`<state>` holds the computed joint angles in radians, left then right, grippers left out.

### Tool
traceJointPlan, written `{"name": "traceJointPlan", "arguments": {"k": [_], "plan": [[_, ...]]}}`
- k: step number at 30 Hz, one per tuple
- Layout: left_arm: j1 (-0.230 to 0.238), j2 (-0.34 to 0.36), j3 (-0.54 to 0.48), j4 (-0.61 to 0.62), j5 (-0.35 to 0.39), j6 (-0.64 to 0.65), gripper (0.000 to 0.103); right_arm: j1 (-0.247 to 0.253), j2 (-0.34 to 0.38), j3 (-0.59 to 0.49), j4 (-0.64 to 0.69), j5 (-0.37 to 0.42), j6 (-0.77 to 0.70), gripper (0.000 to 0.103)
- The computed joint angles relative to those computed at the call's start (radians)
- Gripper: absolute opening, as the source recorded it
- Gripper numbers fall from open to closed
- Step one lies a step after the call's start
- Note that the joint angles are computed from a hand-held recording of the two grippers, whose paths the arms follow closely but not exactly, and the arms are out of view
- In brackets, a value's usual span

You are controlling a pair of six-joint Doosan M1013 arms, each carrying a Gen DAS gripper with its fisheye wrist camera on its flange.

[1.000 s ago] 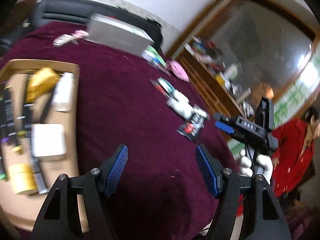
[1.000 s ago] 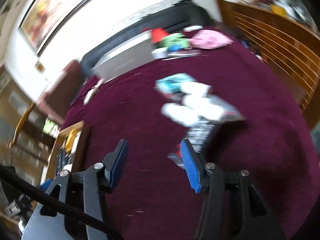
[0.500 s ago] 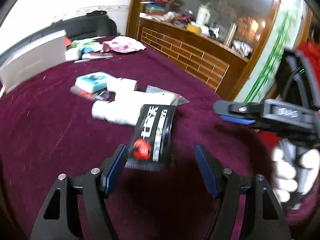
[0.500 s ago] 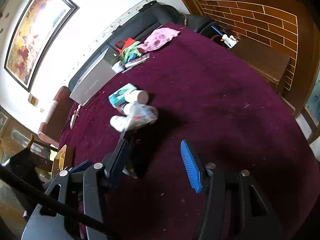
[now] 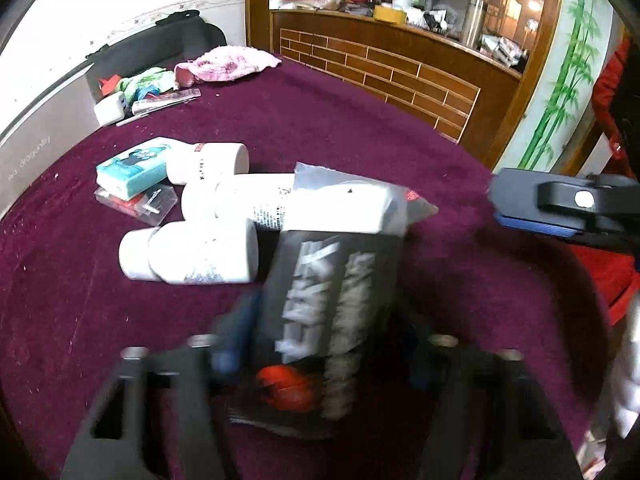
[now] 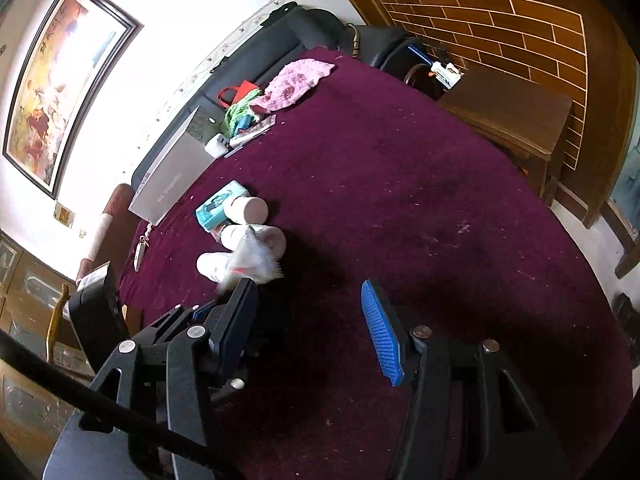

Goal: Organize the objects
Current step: 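Lift the packet with the left tool while the right tool grasps a white pill bottle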

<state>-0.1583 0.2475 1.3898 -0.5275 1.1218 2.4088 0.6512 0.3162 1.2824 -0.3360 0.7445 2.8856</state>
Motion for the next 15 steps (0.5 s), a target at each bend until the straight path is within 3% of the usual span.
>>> {"name": "traceJointPlan", "arguments": {"k": [8, 15], "plan": [[0.151, -0.03, -0.004, -0.132, 0.064, -0.03, 0.038, -0.005, 0.062, -0.104, 0.131, 0.04, -0.21, 0.055], [0.271, -0.049, 0.025, -0.233, 0.118, -0.049, 0.038, 0.006, 0.198, -0.318, 0.185, 0.181, -0.464, 0.055]]}}
